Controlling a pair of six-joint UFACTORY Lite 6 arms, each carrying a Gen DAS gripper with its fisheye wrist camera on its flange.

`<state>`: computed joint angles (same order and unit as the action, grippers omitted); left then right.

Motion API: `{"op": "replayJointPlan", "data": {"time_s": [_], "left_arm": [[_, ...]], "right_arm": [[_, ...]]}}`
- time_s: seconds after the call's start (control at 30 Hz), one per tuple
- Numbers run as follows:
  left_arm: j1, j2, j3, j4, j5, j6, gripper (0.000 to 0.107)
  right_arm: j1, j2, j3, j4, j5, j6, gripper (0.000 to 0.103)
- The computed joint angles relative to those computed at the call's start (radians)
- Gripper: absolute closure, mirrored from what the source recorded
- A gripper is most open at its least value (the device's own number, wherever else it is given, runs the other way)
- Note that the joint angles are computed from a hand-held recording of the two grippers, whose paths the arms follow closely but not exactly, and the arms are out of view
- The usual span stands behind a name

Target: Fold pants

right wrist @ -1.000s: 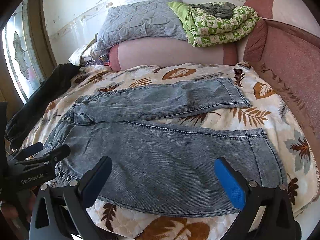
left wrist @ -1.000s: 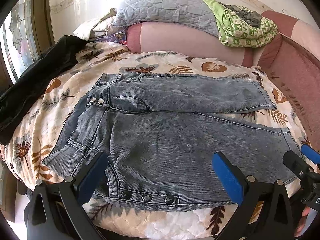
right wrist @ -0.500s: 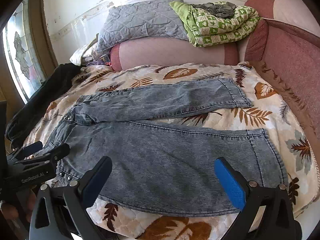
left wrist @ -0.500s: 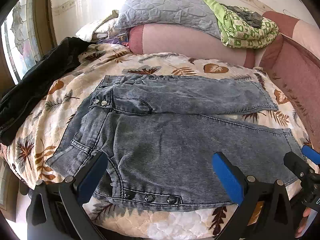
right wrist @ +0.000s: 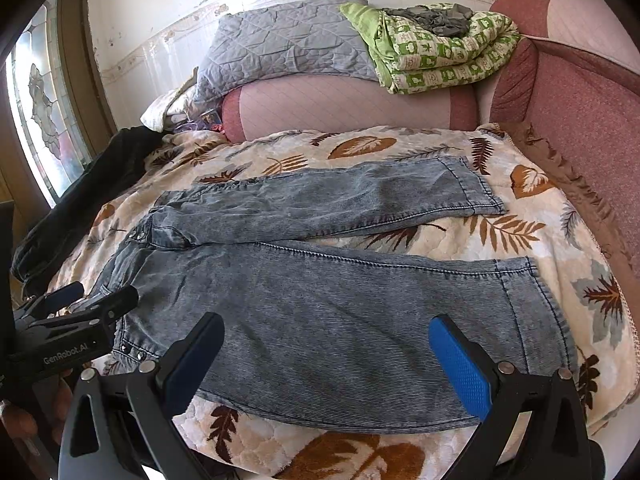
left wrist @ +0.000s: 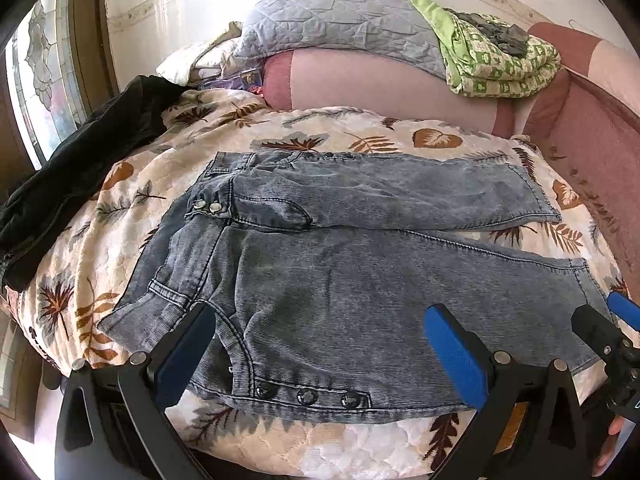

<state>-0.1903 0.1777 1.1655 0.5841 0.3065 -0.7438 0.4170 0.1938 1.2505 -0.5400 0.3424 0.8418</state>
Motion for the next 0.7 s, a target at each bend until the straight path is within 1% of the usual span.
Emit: {"op": "replayJointPlan", "data": {"time_s": [0.07,0.33,0.7], "left_arm": [[-0.001,-0.002,-0.001,0.023,0.003,-0.021,0.004],[-0.021,-0.028,-0.017,0.255,0.044,-0.239,0.004],[-0.009,-0.046,-0.02,0.288,0.068,-0.263,0.004]], "right_arm": [[-0.002,-0.001,-0.001,0.004,-0.002,-0.005,0.0],[0.005,0.006,0.015,-0.009,0.002,0.007,0.0],[0.012,0.003,0.027,0.0,-0.004,-0.003,0.0]]}}
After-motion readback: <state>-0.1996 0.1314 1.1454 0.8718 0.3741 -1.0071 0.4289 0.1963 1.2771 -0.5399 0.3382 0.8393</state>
